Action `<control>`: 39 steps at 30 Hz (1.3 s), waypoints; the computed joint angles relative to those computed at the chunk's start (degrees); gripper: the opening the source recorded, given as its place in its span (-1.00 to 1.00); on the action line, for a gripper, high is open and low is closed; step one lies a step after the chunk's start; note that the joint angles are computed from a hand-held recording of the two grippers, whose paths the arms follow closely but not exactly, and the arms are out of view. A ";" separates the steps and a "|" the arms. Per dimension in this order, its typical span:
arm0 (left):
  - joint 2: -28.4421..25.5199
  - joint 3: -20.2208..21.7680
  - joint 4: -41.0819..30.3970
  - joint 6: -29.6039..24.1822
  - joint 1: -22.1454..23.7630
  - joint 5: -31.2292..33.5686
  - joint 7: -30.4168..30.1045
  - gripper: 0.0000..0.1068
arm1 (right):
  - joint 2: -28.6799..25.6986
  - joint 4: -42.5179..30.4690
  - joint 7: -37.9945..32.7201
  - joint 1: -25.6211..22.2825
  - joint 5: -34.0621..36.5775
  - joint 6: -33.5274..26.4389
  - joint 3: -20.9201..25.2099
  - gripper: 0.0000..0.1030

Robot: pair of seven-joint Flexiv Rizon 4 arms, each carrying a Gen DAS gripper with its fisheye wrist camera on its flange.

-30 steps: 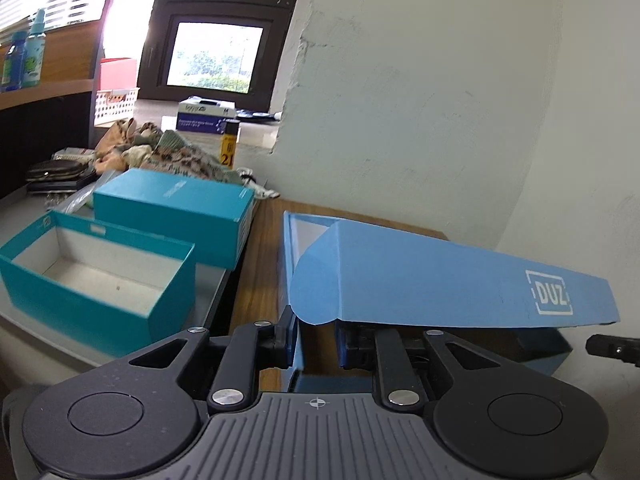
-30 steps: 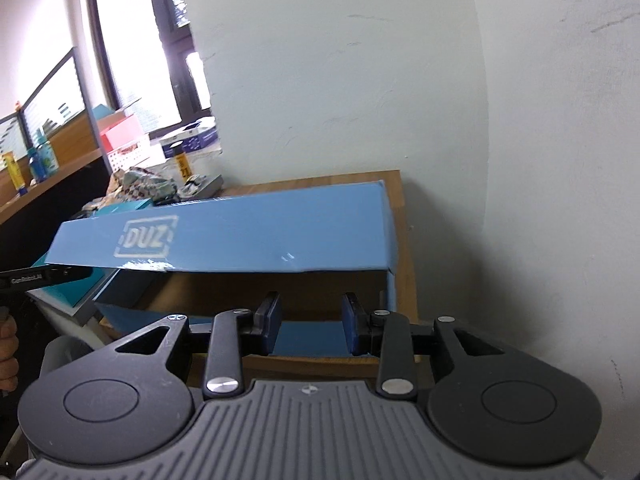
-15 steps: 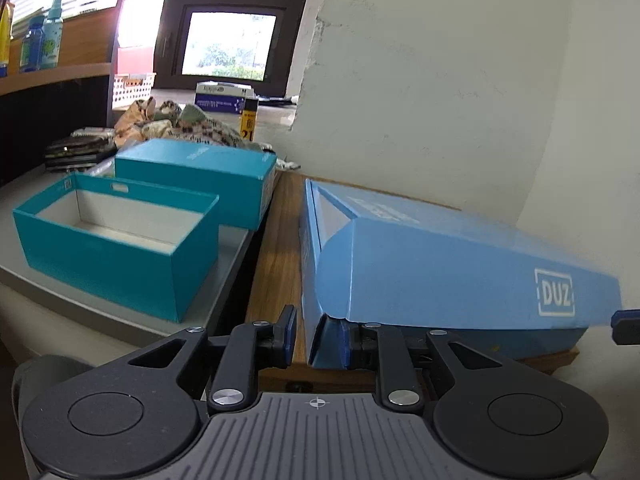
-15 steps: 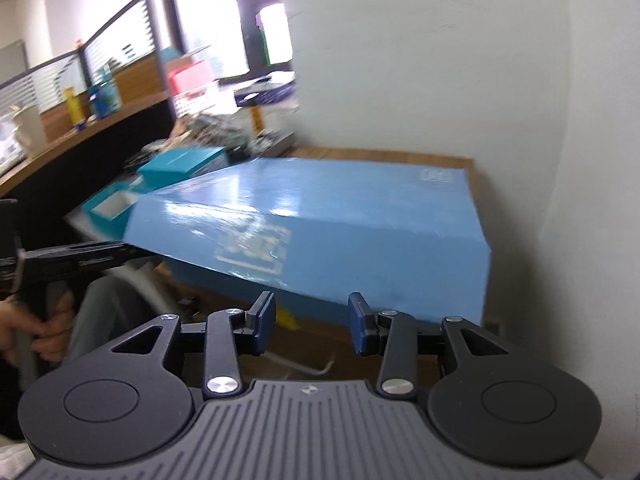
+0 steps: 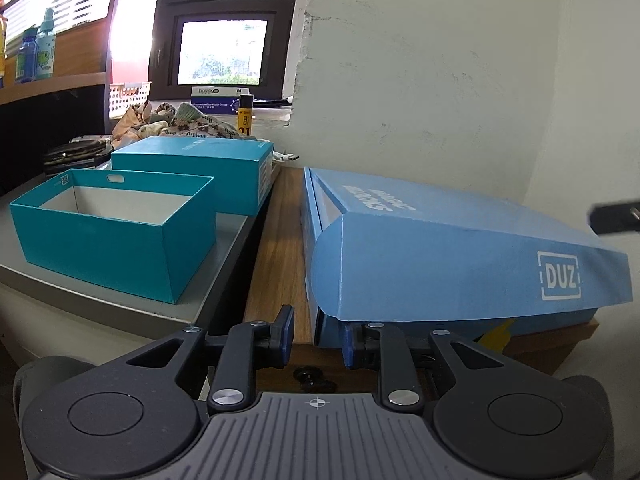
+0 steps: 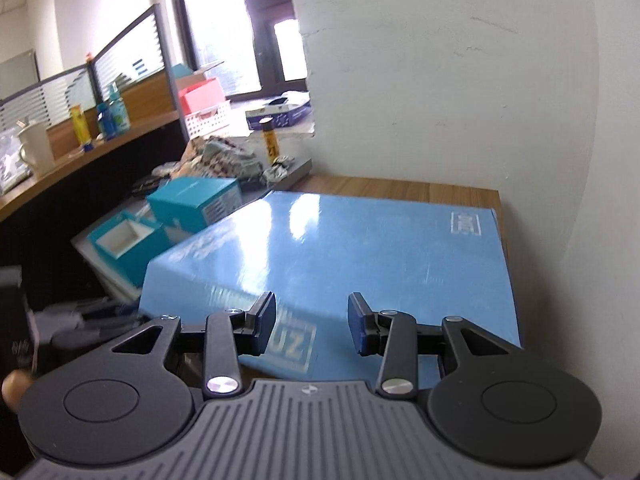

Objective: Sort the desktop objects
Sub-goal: 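Press the blue lid flat onto the box with both grippers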

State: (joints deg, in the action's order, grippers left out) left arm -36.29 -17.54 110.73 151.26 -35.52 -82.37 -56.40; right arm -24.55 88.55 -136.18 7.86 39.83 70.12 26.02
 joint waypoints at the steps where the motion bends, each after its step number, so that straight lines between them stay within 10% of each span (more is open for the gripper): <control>1: -0.29 0.08 -0.19 0.38 -0.13 -0.02 0.51 -0.51 | -0.64 -0.58 0.96 0.91 -0.71 0.62 -0.70 -0.12; 39: 2.52 -0.01 2.34 -3.00 -1.61 1.09 3.80 -0.50 | -10.55 -1.52 18.85 2.56 -27.26 6.77 1.69 0.11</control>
